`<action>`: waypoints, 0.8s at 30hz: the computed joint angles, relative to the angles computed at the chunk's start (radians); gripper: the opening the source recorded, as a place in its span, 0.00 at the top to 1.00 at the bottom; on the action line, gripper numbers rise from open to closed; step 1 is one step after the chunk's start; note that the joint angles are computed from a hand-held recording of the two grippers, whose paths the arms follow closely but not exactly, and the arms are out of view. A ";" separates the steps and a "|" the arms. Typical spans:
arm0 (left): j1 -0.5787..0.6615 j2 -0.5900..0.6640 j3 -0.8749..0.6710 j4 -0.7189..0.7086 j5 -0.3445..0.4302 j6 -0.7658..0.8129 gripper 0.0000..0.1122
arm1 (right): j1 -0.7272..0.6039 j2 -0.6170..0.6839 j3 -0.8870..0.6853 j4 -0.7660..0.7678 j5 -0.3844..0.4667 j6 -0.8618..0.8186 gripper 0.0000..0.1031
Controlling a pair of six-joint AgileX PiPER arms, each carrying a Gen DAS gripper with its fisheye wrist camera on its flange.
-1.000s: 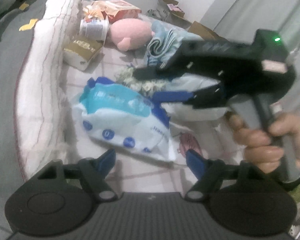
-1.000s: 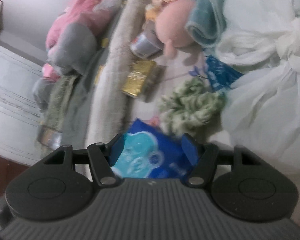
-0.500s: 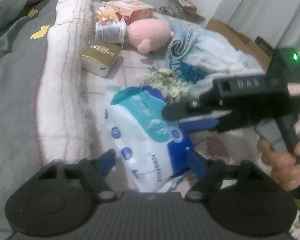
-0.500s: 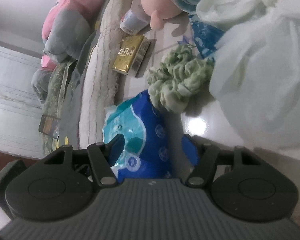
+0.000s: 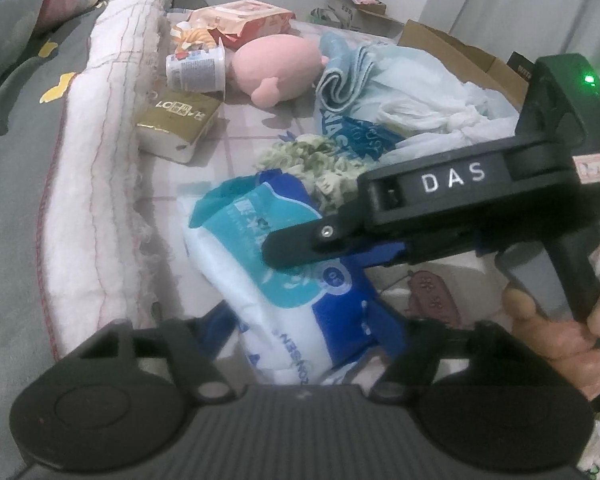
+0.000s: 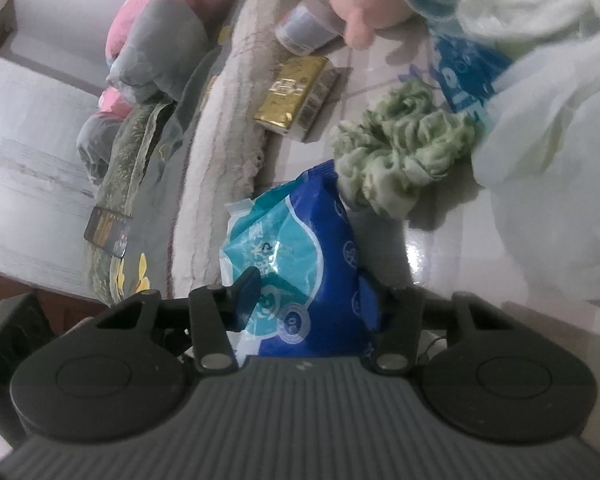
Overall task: Organize soft objects
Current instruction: 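Carry the wet-wipes pack with the right tool into the cardboard box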
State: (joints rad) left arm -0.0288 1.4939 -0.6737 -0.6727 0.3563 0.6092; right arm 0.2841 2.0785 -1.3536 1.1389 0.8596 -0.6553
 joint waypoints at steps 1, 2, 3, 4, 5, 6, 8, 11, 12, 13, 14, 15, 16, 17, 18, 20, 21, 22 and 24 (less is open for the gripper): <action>-0.006 -0.014 0.002 0.022 0.000 -0.027 0.35 | 0.000 -0.017 0.012 0.001 -0.003 -0.008 0.52; -0.017 -0.031 0.005 0.055 -0.002 -0.065 0.35 | -0.002 -0.033 0.022 0.005 -0.002 -0.016 0.52; -0.028 -0.051 0.007 0.093 -0.004 -0.108 0.36 | -0.006 -0.049 0.031 0.011 0.001 -0.023 0.52; -0.042 -0.072 0.007 0.143 -0.005 -0.162 0.36 | -0.012 -0.065 0.039 0.016 0.006 -0.029 0.52; -0.059 -0.091 0.001 0.203 -0.003 -0.228 0.36 | -0.017 -0.079 0.045 0.023 0.009 -0.036 0.52; -0.077 -0.109 -0.006 0.267 -0.001 -0.296 0.36 | -0.022 -0.099 0.053 0.031 0.011 -0.045 0.52; -0.115 -0.142 -0.027 0.391 0.007 -0.425 0.36 | -0.033 -0.137 0.061 0.039 0.011 -0.057 0.52; -0.173 -0.167 -0.077 0.543 0.023 -0.576 0.36 | -0.067 -0.189 0.063 0.051 0.020 -0.075 0.52; -0.193 -0.169 -0.102 0.587 0.029 -0.618 0.36 | -0.081 -0.203 0.058 0.055 0.024 -0.080 0.52; -0.211 -0.166 -0.125 0.621 0.033 -0.647 0.36 | -0.098 -0.218 0.053 0.054 0.029 -0.078 0.52; -0.229 -0.158 -0.151 0.649 0.036 -0.668 0.36 | -0.115 -0.230 0.043 0.050 0.033 -0.074 0.52; -0.248 -0.145 -0.182 0.673 0.039 -0.689 0.36 | -0.138 -0.242 0.030 0.045 0.042 -0.069 0.52; -0.266 -0.127 -0.220 0.690 0.046 -0.700 0.36 | -0.157 -0.249 0.015 0.038 0.048 -0.059 0.52; -0.284 -0.106 -0.261 0.700 0.056 -0.705 0.36 | -0.181 -0.252 -0.004 0.031 0.057 -0.050 0.52; -0.306 -0.077 -0.312 0.710 0.067 -0.709 0.36 | -0.209 -0.257 -0.020 0.025 0.067 -0.047 0.52; -0.350 -0.017 -0.401 0.739 0.082 -0.722 0.36 | -0.277 -0.259 -0.062 0.011 0.101 -0.033 0.52; -0.372 0.023 -0.464 0.743 0.097 -0.716 0.36 | -0.309 -0.254 -0.090 0.002 0.116 -0.021 0.52; -0.392 0.065 -0.529 0.740 0.118 -0.708 0.36 | -0.343 -0.244 -0.122 -0.010 0.134 -0.006 0.52; -0.419 0.162 -0.674 0.702 0.169 -0.656 0.36 | -0.409 -0.215 -0.194 -0.034 0.171 0.023 0.52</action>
